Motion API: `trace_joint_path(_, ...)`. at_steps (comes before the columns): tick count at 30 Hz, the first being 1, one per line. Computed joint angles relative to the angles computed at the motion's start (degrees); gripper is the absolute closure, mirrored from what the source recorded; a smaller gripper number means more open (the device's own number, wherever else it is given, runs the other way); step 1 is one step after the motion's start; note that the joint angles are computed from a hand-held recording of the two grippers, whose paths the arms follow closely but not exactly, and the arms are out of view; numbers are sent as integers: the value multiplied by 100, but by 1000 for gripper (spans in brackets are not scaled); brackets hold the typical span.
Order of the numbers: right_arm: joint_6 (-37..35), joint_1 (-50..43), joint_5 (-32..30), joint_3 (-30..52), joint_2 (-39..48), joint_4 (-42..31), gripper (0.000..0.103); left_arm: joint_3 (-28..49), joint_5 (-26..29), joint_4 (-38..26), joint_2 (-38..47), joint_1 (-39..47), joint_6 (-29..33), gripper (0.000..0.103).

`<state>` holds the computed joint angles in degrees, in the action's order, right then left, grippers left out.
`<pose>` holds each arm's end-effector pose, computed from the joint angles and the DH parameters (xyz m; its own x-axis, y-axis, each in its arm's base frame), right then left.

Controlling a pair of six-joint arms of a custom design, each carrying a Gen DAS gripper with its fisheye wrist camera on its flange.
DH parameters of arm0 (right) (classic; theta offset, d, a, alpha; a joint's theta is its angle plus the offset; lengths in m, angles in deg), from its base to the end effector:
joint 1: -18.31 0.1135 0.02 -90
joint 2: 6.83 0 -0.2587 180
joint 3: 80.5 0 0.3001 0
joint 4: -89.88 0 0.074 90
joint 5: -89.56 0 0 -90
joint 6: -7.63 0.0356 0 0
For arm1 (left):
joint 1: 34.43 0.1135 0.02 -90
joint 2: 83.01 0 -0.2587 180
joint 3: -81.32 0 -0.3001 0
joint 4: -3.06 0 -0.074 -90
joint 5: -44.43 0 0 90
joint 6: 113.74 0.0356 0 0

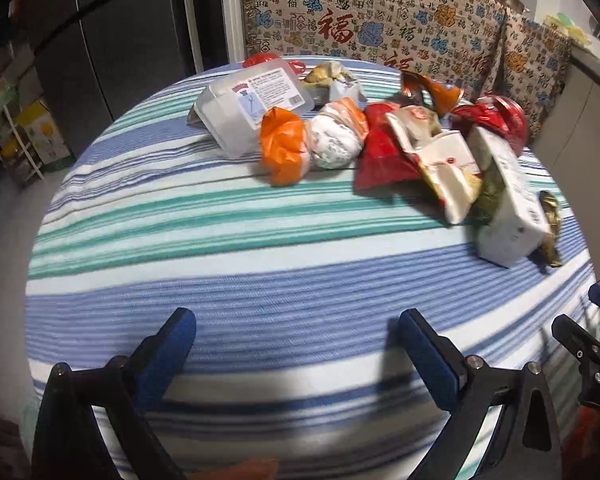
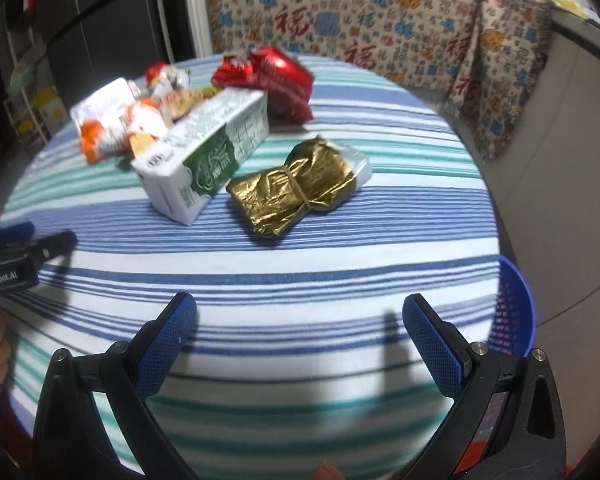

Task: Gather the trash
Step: 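Move both tools toward the trash pile on the table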

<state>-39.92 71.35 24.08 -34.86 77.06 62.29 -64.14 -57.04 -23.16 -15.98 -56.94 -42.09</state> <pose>0.1752 0.2082 0.0879 -0.8265 -0.0771 -0.5576 -0.0908 0.9959 -0.0032 0.2140 -0.0810 0.0974 -0.8374 0.0130 -0.5465 0.0170 0.9999 -0.0022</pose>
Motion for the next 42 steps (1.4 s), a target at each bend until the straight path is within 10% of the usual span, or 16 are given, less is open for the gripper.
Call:
trace_joint_path(26,-820,-589,-382,106,512,847,0,1337,2049,1561,1970,1509,2542,3)
trace_joint_path(34,-813,-585,-384,114,516,843,0,827,2267,1303,1294,1279,2746,56)
trace_joint_path(42,-790,-595,-375,156,555,839,0,279,1819,1012,355,992,2561,35)
